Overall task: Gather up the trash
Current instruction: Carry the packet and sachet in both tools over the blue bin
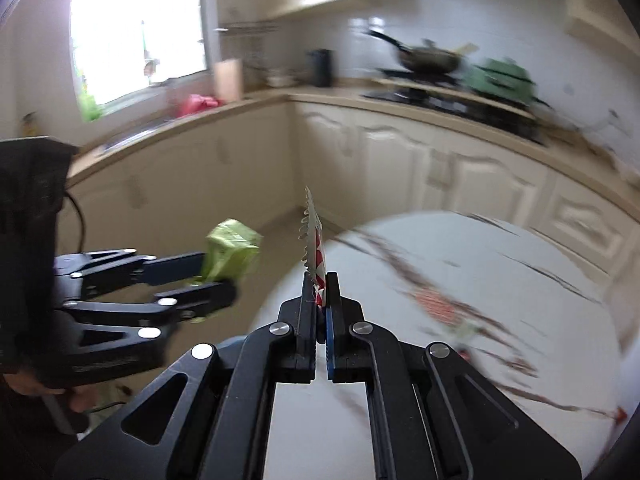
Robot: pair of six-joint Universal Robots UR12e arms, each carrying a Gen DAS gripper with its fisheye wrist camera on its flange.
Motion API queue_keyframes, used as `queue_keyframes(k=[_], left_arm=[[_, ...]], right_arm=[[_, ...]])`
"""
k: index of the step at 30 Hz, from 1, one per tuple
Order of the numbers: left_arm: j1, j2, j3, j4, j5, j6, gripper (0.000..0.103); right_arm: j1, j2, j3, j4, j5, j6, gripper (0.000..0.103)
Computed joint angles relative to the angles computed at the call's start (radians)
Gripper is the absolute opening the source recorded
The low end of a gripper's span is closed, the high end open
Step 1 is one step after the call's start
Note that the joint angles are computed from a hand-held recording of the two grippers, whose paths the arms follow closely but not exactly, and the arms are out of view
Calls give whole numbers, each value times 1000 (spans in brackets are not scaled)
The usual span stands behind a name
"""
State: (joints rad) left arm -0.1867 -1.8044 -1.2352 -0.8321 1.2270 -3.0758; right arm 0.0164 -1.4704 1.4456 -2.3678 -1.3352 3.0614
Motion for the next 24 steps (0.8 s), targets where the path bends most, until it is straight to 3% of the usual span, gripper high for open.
queue_keyframes(k=[2, 7, 12, 13, 19, 24], left_arm=[[30, 33, -48, 18, 38, -16, 36], [100, 77, -137, -32, 109, -37, 36], [142, 64, -187, -130, 134, -61, 36], [149, 54, -194, -155, 127, -62, 36], [168, -37, -185, -290, 70, -51, 36], [171, -136, -133, -382, 49, -50, 40]], right_arm=[[36, 19, -12, -3, 31, 3, 4], [130, 98, -51, 23, 85, 3, 4], [184, 181, -63, 79, 73, 9, 5], [192, 206, -72, 126, 65, 11, 5], [200, 298, -67, 251, 25, 27, 5], [177, 365, -71, 336, 69, 54, 6]])
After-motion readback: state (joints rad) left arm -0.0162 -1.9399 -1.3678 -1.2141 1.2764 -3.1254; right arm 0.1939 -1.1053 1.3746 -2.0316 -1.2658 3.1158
